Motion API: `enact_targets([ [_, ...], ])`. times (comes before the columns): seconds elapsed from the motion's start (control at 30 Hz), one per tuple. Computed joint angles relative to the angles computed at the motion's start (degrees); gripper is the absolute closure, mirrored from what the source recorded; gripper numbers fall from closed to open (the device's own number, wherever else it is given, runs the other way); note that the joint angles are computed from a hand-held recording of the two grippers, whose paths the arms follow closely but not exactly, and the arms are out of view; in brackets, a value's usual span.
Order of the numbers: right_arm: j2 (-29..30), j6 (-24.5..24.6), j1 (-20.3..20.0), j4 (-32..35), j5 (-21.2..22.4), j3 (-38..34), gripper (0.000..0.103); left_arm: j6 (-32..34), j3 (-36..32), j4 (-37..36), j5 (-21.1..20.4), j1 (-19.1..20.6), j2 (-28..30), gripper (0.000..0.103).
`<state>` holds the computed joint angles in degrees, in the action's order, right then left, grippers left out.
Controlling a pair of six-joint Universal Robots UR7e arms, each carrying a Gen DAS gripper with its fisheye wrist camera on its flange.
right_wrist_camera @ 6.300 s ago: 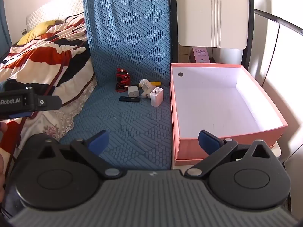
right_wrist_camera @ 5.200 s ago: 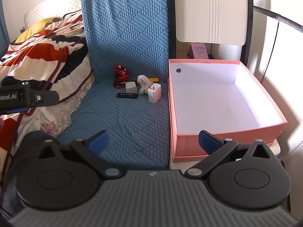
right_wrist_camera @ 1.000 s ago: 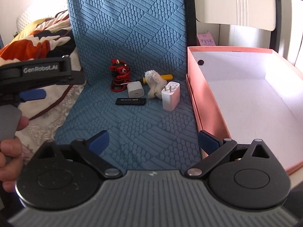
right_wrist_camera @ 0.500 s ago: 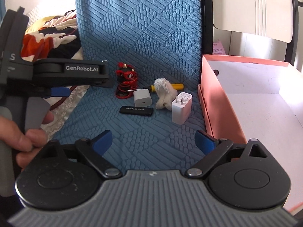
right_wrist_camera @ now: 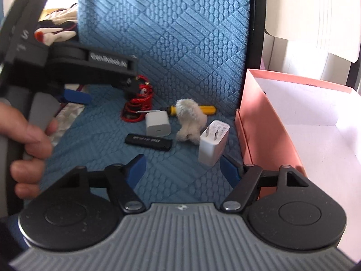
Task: Organize rigid objects
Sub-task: 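Reach the left tool to the red toy figure while the right tool reaches the white plug charger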
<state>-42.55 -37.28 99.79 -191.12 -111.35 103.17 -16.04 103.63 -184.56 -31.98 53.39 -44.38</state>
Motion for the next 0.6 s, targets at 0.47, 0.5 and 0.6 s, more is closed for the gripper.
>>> enact_targets([
  [0.47, 9.4, -0.1, 0.2, 1.0, -6.9, -12.1, 0.033, 3.0, -10.6, 9.1, -4.5, 6.2, 3.0, 0.019],
  [0.5, 10.1, -0.2, 0.2, 1.1, -7.4, -13.1, 0.035, 3.3, -10.9, 9.3, -4.4, 6.4, 3.2, 0.019],
  [0.6, 11.7, -0.1, 0.2, 1.6, -8.9, -15.5, 0.042, 5.0, -11.6, 8.7, -4.7, 7.1, 3.8, 0.019],
])
